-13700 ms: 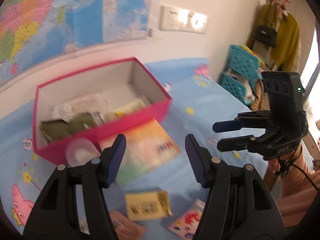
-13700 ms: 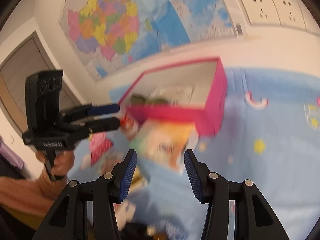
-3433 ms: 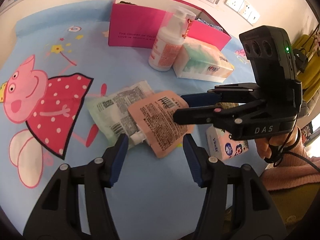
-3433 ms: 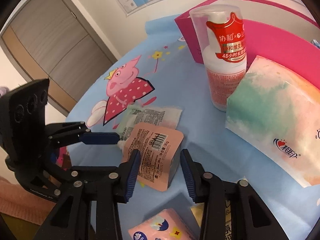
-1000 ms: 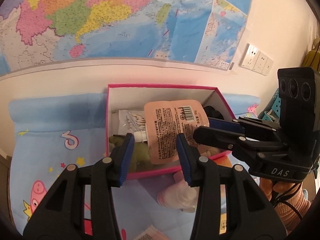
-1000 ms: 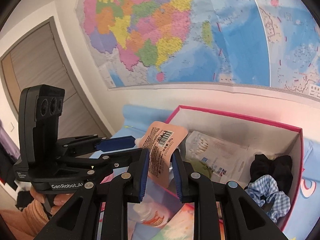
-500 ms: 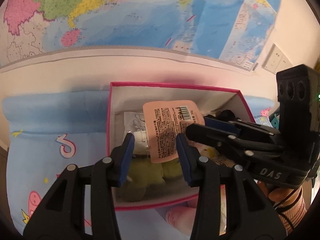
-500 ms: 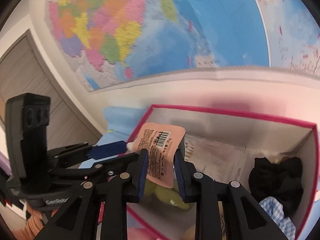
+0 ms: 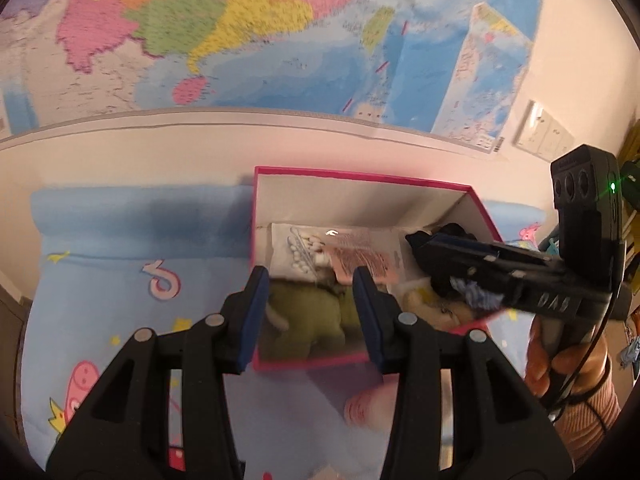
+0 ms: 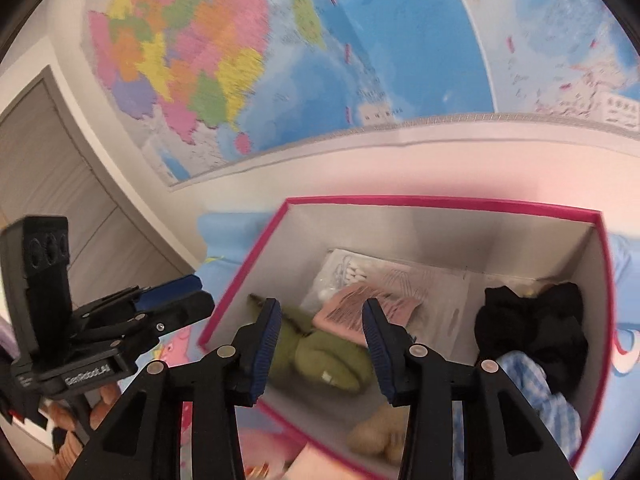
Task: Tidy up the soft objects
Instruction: 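Carry the peach pouch into the pink box and open the right gripper, then move the right gripper down to the clear wipes packet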
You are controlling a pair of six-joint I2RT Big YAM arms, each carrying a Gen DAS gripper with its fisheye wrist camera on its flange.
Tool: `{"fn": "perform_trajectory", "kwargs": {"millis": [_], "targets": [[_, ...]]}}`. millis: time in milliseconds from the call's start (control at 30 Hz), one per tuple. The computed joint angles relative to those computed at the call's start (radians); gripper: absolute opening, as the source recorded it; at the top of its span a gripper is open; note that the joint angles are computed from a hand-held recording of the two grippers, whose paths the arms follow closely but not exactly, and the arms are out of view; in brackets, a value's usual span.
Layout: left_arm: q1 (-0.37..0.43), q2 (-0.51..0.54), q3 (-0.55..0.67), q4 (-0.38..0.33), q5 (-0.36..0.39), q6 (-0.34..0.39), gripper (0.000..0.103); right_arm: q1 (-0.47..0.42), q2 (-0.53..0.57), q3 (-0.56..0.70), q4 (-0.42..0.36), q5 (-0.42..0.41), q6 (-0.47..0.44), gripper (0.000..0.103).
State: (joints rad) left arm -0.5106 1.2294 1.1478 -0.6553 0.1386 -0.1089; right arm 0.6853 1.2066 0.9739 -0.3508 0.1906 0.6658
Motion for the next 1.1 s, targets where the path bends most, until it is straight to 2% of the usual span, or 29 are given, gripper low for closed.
{"fn": "perform_trajectory", "kwargs": {"millis": [233,333,500,700,867,1100], "targets": [[0.041,-0.143,-0.145,0.014,0.043,0.017,0.050,0.117,-0.123,-0.066,0.002,0.076,-0.037,0.044],[0.050,-0.191,-0.196,0.006,0.042,0.015,0.050,0.196,-0.167,-0.091,-0.002,0.119,-0.056,0.044],[0.060,-0.262,-0.281,-0.028,0.033,0.011,0.050,0.309,-0.172,-0.111,-0.007,0.152,-0.070,0.045],[0.060,-0.305,-0.360,-0.058,0.040,-0.034,0.050,0.374,-0.109,-0.125,-0.012,0.126,-0.034,0.045],[0.034,-0.342,-0.407,-0.063,0.000,-0.078,0.050,0.375,-0.032,-0.142,0.038,0.039,0.023,0.045],[-0.001,-0.378,-0.432,-0.079,-0.045,-0.089,0.050,0.346,0.066,-0.108,0.044,-0.047,0.050,0.045]]}}
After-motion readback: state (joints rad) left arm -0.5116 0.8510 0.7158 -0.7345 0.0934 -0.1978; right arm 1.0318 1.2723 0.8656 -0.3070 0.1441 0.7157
